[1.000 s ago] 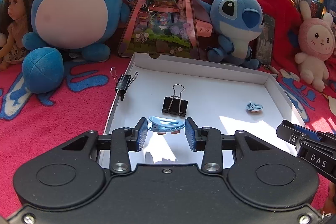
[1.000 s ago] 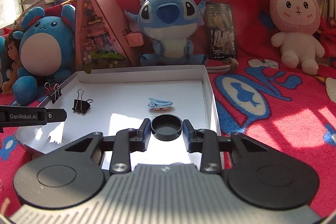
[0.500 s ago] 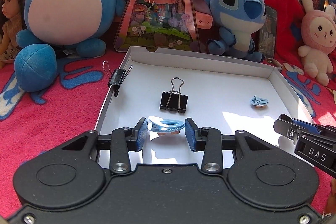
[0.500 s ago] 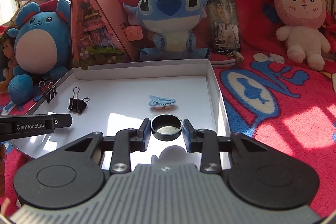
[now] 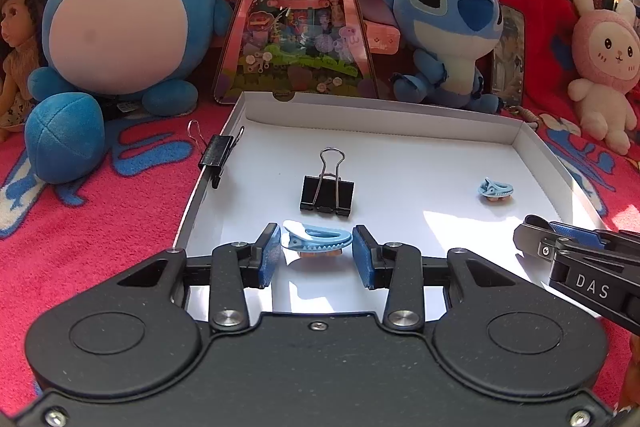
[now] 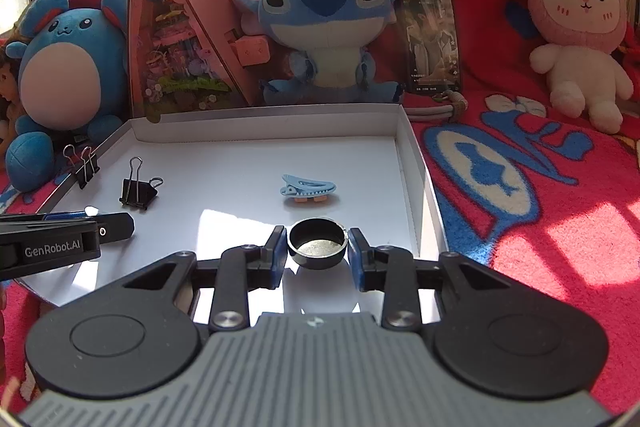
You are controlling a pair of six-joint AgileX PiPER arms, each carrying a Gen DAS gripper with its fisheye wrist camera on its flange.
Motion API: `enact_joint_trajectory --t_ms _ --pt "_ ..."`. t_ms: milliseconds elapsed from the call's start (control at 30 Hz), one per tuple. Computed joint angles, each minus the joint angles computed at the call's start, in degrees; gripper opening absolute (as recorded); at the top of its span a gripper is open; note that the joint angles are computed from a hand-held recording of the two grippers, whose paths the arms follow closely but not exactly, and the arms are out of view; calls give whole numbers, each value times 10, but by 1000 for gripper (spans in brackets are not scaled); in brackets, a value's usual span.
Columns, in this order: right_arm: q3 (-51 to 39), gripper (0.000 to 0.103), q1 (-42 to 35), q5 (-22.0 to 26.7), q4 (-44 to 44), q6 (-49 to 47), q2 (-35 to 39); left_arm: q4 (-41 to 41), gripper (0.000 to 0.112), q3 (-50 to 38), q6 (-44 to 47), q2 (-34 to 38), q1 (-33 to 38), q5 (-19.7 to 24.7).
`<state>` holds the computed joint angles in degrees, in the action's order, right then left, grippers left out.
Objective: Organize rigid objects
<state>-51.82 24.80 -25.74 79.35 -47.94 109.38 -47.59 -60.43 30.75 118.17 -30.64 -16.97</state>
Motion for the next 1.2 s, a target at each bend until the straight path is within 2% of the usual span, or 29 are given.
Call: enact_joint_trajectory --t_ms 533,733,933,967,1033,1200 --pt "-6 38 0 2 17 -24 4 -17 37 2 20 3 -8 -18" --pt "-1 40 -1 4 -3 2 2 -23 38 5 27 2 -12 -24" --pt "4 42 -1 5 -9 11 -3 2 46 12 -5 -6 -8 -16" --pt "5 44 0 4 -10 12 -5 7 48 15 -10 -8 -8 -17" --pt "9 56 2 -1 -13 17 -9 6 52 21 -11 -14 -10 -21" --pt "24 63 7 -7 -31 39 -26 18 72 47 -23 -35 -20 -44"
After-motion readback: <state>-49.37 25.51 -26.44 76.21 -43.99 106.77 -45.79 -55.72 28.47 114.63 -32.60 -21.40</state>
